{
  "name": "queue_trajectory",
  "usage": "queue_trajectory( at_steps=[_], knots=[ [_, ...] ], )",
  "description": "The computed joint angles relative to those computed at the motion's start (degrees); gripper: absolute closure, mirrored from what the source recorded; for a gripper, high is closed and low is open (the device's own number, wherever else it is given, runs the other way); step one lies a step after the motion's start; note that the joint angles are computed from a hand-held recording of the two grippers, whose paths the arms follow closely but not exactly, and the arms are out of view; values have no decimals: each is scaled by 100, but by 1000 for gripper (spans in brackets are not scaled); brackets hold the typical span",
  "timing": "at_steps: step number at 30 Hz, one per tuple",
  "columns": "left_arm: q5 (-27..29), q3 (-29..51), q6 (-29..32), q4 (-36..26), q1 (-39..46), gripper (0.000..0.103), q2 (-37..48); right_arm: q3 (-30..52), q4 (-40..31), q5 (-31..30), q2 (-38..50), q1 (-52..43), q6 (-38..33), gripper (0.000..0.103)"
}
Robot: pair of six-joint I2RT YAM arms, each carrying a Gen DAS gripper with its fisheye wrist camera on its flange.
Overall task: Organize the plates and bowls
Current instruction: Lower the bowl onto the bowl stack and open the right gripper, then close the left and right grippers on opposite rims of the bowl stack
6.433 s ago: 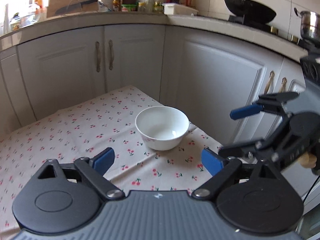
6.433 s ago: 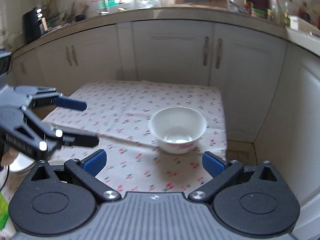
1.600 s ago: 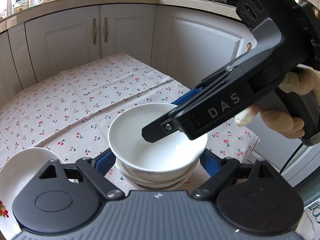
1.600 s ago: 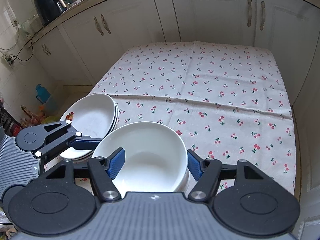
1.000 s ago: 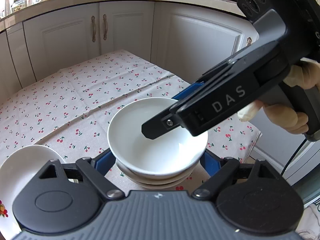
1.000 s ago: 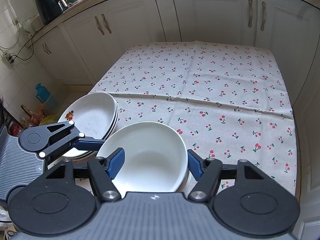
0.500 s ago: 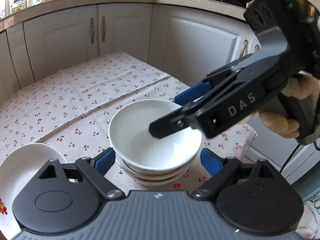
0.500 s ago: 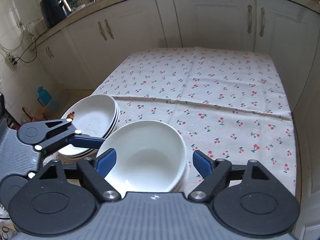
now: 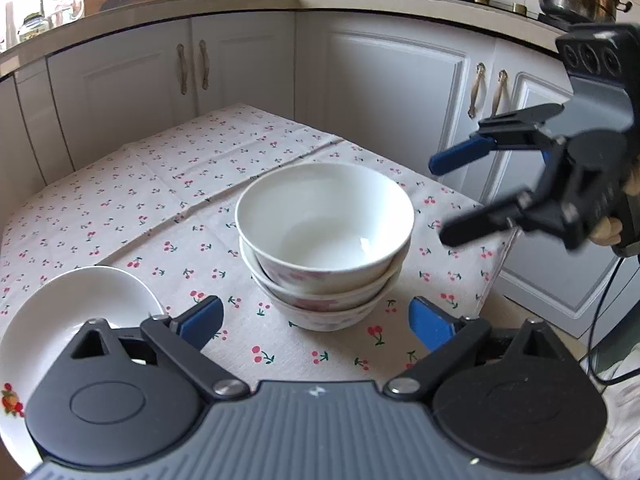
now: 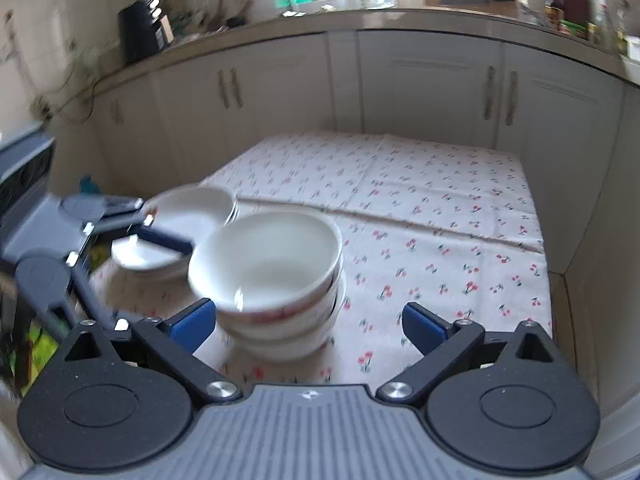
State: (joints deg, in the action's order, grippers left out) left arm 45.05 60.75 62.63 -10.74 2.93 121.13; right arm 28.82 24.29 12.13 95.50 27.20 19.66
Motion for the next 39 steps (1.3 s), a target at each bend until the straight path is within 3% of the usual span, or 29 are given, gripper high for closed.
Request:
queue_trajectory(
  at_steps=[6,18,29,39],
  knots=[
    [-282,179,277,-18,-183,5,239,294,-48,-126,751,-17,-286,1],
    [-726,1635,955,-1242,-457,7,1081,1140,-475,-889,1621,-471,-1481,4],
    [-1092,3017,1774,-2574,-668,18,1793,1900,-1295,-1688,1894,-824,-2950,13],
    [-926,3581,2334,-3345,-707,21,2055,2226,-1802,-2158,1954,-969,-3377,21]
  ],
)
